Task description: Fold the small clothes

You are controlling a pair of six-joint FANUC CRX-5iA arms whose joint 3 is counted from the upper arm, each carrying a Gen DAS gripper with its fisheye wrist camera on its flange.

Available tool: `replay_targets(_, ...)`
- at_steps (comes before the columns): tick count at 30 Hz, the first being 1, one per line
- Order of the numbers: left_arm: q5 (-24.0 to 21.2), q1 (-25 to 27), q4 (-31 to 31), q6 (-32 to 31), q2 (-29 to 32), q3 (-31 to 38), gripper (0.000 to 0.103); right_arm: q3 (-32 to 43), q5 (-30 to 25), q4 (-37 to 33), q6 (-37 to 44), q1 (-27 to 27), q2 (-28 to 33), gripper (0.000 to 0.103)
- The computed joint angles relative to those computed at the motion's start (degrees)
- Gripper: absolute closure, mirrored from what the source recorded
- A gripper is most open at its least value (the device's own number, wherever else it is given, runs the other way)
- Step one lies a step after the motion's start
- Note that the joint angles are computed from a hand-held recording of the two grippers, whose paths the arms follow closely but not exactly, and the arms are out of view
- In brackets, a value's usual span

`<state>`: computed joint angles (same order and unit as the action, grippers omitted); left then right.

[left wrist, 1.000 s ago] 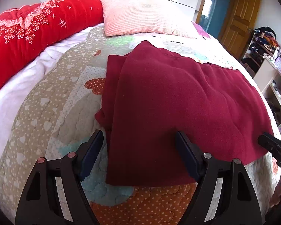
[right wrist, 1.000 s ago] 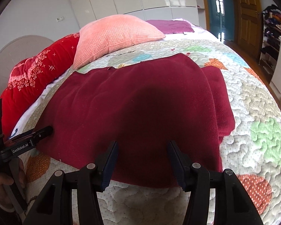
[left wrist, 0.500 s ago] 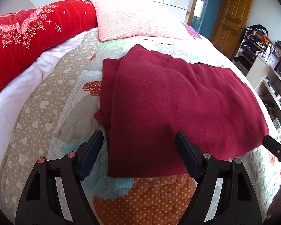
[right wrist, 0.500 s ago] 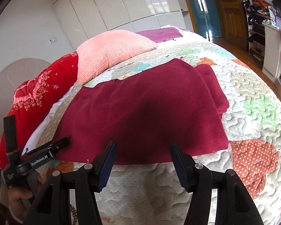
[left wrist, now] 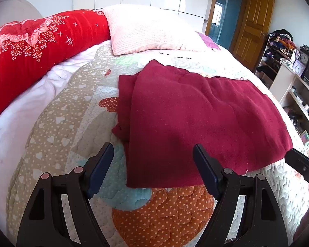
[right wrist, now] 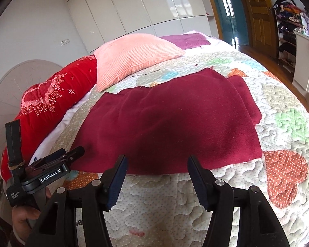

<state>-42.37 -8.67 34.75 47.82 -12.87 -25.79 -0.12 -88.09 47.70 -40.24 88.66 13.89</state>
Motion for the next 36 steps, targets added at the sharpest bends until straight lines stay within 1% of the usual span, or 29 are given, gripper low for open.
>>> replay_targets(2, 0.3, 0.58, 1.49, -0.79, -0.85, -0.98, 0.024, -0.48, 0.39, 0.48, 0.71, -0.41, -0.15, 0.045)
replay_targets(4, 1.53, 1.25, 4.18, -2.03, -2.1, -2.68, 0.024, -1.28, 0.8, 1.35, 1.58, -1.36, -0.41, 0.044)
replay_targets(6, 3.61, 1.43, 6.89, -3.34, -3.24, -4.53, 0.024, -2.19, 1.79, 1.88, 3.04, -2.69, -0.88, 0.04)
replay_targets(7, 5.54, 1.22, 8.34, -4.22, -3.87, -5.76, 0.024, -2.9, 2.77, 2.23, 4.22, -3.72, -1.26, 0.04)
replay_targets(8, 7.84, 0.78, 9.77, -4.88, -4.4, -7.01, 0.024, -3.91, 4.2, 2.74, 5.3, -4.9, -1.83, 0.04)
replay_targets(10, 10.84, -0.34, 12.47, -5.83, -4.45, -8.4, 0.024, -5.61, 8.59, 3.17, 7.7, -7.82, -3.13, 0.04)
replay_targets(12, 11.45, -1.64, 16.21, -8.57, -2.55, -8.15, 0.024, -5.87, 13.42, 3.03, 11.36, -11.28, -3.65, 0.04)
replay_targets(13, 12.41, -2.7, 19.47, -11.84, -1.35, -8.37, 0.024, -5.61, 15.41, 3.12, 13.32, -13.09, -3.51, 0.04)
replay_targets(14, 12.76, -2.87, 20.11, -12.4, -0.9, -8.44, 0.024, -5.36, 17.64, 3.15, 15.01, -15.02, -3.35, 0.041)
replay_targets(15, 11.48, -2.44, 18.88, -10.8, 0.19, -7.48, 0.024, -5.06, 19.94, 2.74, 16.77, -16.81, -3.19, 0.046)
replay_targets(16, 10.1, -2.01, 18.26, -10.02, 0.86, -6.78, 0.024, -2.9, 21.59, 0.04, 21.31, -19.18, -2.06, 0.05)
replay_targets(17, 8.82, -1.61, 17.13, -8.87, 1.58, -5.86, 0.024, 0.07, 20.73, -3.14, 25.71, -20.51, -0.41, 0.054)
replay_targets(18, 8.34, -1.43, 15.77, -7.51, 1.84, -5.23, 0.024, 3.68, 19.31, -6.38, 30.65, -21.95, 1.71, 0.054)
replay_targets(20, 7.67, -1.12, 13.39, -4.93, 1.94, -4.13, 0.024, 9.11, 18.83, -10.67, 38.38, -24.56, 5.57, 0.054)
replay_targets(22, 6.7, -0.92, 10.32, -1.59, 1.85, -2.64, 0.024, 12.38, 18.12, -11.99, 40.48, -25.95, 8.32, 0.054)
replay_targets(24, 5.8, -0.52, 10.45, -0.92, 1.18, -2.61, 0.024, 14.13, 17.16, -12.35, 40.89, -26.3, 9.35, 0.054)
replay_targets(25, 6.08, -0.36, 10.34, -0.43, 0.5, -3.04, 0.024, 14.24, 17.07, -12.67, 40.3, -26.25, 8.96, 0.054)
replay_targets(28, 6.48, 0.47, 6.71, 1.93, -1.49, -3.81, 0.024, 9.75, 20.58, -10.87, 35.85, -24.92, 4.81, 0.054)
replay_targets(30, 7.33, 1.11, 4.34, 4.98, -2.91, -4.54, 0.024, 8.26, 18.63, -7.33, 33.11, -22.92, 3.71, 0.053)
replay_targets(31, 7.34, 1.58, 5.07, 5.32, -3.54, -5.3, 0.024, 6.88, 17.56, -5.16, 30.99, -21.57, 2.87, 0.053)
replay_targets(32, 7.41, 1.96, 7.56, 4.05, -4.13, -6.53, 0.024, 4.96, 16.7, -3.03, 27.83, -19.96, 1.73, 0.052)
replay_targets(33, 7.09, 2.15, 8.46, 3.68, -4.54, -7.06, 0.024, 3.27, 16.19, -1.41, 24.49, -18.49, 0.76, 0.052)
replay_targets(34, 5.74, 2.37, 6.35, 5.13, -4.62, -6.29, 0.024, 0.72, 15.97, 0.64, 19.85, -16.59, -0.59, 0.051)
replay_targets(35, 5.08, 2.47, 5.86, 5.7, -4.97, -6.28, 0.024, -1.54, 15.2, 2.44, 14.96, -14.48, -1.57, 0.047)
replay_targets(36, 5.05, 2.43, 7.78, 4.74, -5.51, -7.31, 0.024, -2.33, 13.55, 2.47, 11.58, -12.66, -1.79, 0.043)
